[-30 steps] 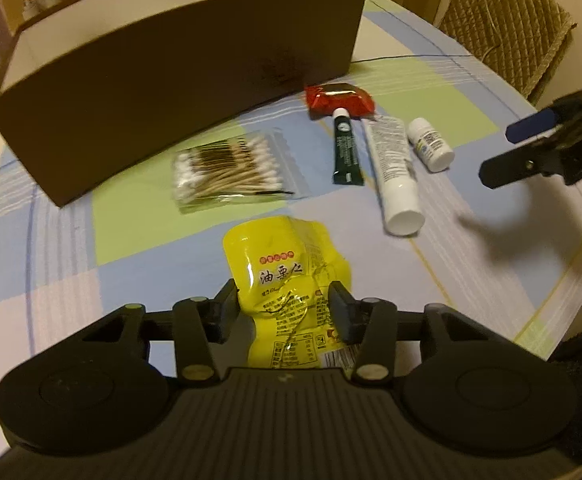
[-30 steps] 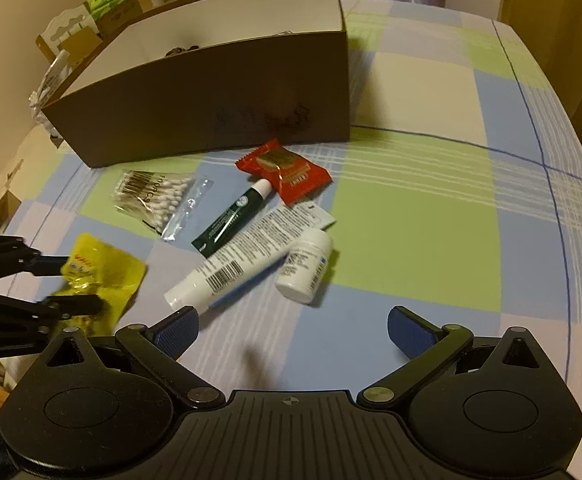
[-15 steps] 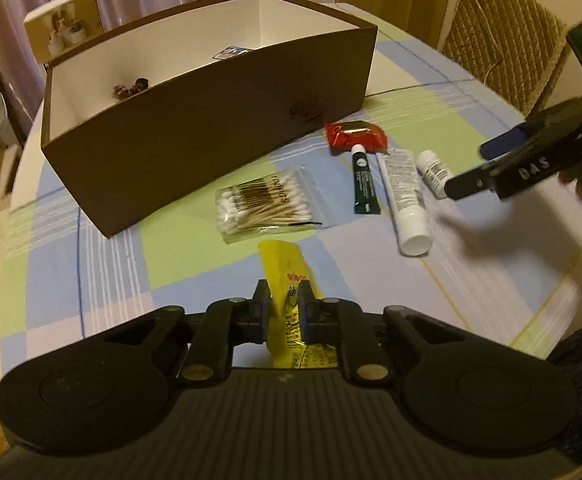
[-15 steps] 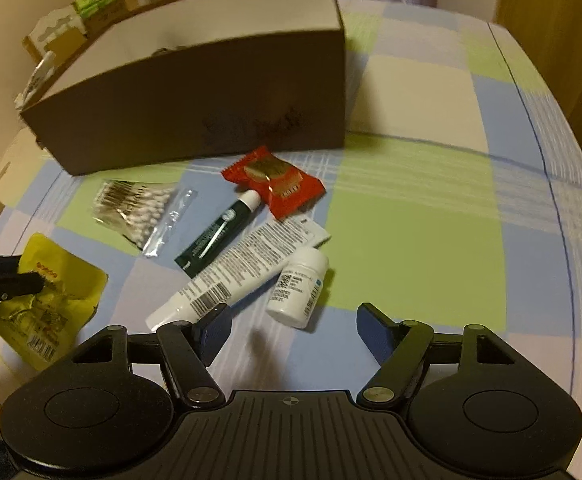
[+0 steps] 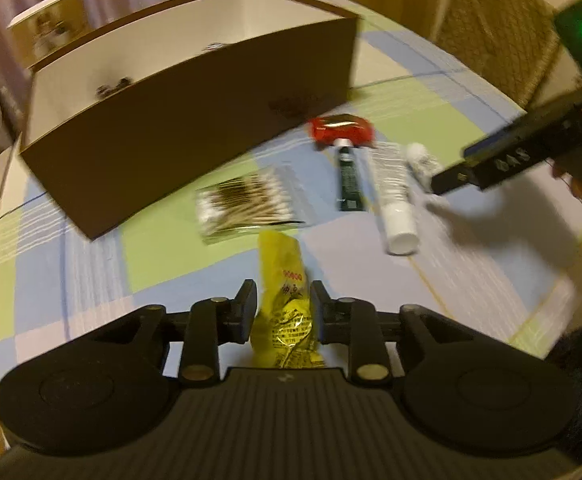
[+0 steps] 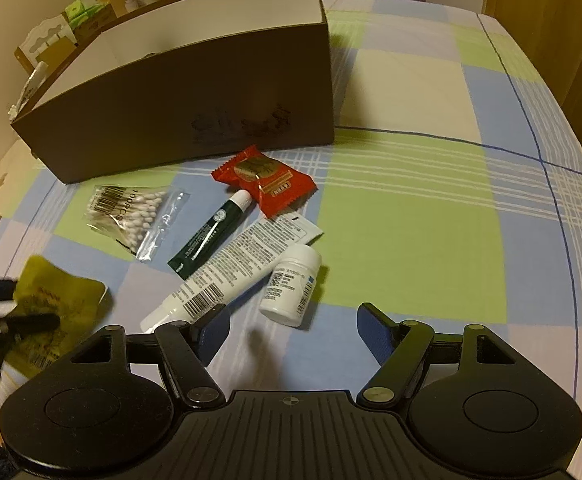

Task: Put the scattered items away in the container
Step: 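Close the left gripper on the yellow snack packet and lift it, then grasp the white pill bottle with the right gripper and lift it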

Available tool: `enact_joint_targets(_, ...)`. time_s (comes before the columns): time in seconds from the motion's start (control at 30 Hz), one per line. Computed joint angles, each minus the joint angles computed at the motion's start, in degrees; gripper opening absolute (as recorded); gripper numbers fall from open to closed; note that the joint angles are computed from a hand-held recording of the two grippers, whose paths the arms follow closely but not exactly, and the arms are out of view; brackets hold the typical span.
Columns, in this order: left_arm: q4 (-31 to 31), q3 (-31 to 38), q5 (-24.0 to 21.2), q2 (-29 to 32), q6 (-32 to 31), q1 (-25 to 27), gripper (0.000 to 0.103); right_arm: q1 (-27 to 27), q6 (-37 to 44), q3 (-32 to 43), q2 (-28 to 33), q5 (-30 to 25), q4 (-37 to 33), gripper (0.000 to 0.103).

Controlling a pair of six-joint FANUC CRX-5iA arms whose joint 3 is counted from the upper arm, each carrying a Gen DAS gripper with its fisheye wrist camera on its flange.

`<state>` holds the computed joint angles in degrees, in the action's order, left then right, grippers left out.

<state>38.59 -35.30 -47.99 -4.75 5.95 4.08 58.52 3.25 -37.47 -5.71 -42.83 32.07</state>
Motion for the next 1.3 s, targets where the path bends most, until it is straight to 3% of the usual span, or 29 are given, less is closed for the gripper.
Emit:
enact_joint_targets(0.13,-5.56,1.29,-0.94,1.01,2.87,-1.27,0.023,0.21,-0.95,-0.79,-0.81,-0.18,0.09,0.076)
enact_joint_targets(0.2,-6.94,1.40,-0.79,1.39,4.07,-1.27,0.016,0.23,-1.02,-1.11,-1.19,-0.13,-0.09,0.076)
enact_joint_targets(0.47,-3.63,0.63,0.65,0.28,1.97,-1.08,0.015,-0.19,0.05,-1.74,-1.69,2.11,0.24,0.076)
enact_joint_targets(0.87,-3.63,2.80,3.01,0.75,6.48,-0.31,0.015,-3.00,3.56,-0.31,1.46,4.76,0.78,0.076)
enact_joint_targets(0.9,-3.67,2.93,3.28,0.83,6.93,-0.29,0.015,-3.22,4.17,-0.02,1.94,4.72,0.82,0.073)
enact_joint_targets(0.93,-3.76,3.05,3.56,0.92,7.42,-0.29,0.015,-3.48,5.28,0.27,2.30,4.89,0.45,0.057)
enact_joint_targets(0.97,-3.94,3.22,3.80,1.02,8.00,-0.31,0.015,-3.93,7.22,0.76,2.69,5.33,-0.81,0.050)
enact_joint_targets(1.17,-4.36,3.64,4.11,1.07,9.77,-0.15,0.015,-4.46,10.99,2.25,4.53,4.13,-2.60,0.048)
enact_joint_targets(1.3,-4.40,3.61,3.77,1.12,10.65,-0.09,0.015,-3.73,11.57,1.38,4.61,3.04,0.09,0.031)
